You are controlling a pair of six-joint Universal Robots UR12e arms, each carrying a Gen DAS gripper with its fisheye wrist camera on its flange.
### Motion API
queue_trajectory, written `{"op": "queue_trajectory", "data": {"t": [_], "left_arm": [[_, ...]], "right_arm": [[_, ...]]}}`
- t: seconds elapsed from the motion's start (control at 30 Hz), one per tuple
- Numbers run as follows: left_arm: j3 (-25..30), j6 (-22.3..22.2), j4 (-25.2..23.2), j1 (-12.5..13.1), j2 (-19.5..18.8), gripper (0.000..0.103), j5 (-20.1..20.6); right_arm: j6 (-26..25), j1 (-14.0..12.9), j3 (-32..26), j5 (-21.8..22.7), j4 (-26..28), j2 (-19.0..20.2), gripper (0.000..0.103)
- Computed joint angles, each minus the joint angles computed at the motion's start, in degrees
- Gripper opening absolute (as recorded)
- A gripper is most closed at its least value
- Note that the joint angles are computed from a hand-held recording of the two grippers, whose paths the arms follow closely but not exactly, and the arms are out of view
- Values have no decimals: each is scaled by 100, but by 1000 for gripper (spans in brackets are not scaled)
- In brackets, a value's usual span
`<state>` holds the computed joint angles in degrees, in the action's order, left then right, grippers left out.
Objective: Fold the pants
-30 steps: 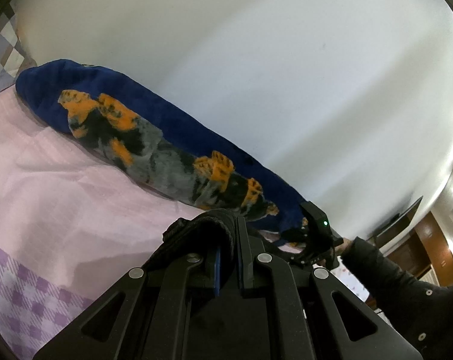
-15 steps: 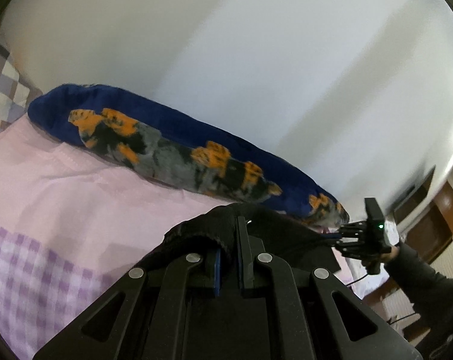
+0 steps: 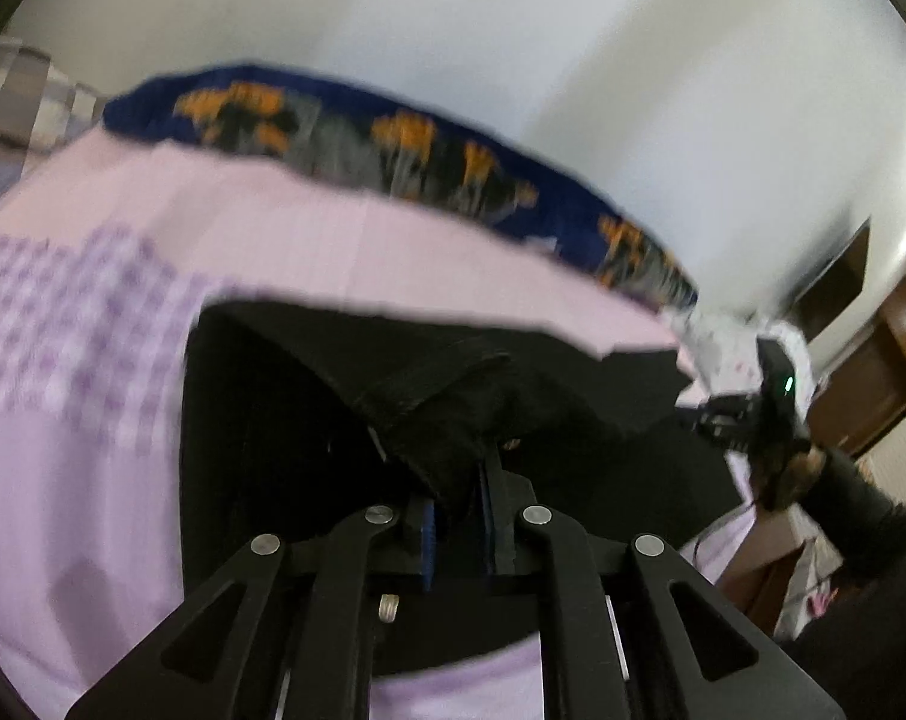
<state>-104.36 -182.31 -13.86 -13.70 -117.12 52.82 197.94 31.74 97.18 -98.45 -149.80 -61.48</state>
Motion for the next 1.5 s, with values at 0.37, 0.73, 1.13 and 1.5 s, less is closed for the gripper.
{"op": "queue_trajectory", "data": {"t": [0.37,0.73,1.13,1.5], "left_arm": [[-190,268,-631,-286,126,24,1171],[-579,-747,-758,-160,522,53,1048],[-533,-3796,929,-37,-149,53,-605],[-444,-4934,1582,-151,-320,17,88]], "right_arm": [[949,166,-6,-477,91,161,38],[2209,326,600,-346,-830,-98,51],[3938,188,1237,451,-2711,-48,53],[4942,136,1194,614,-3785,313,53]]}}
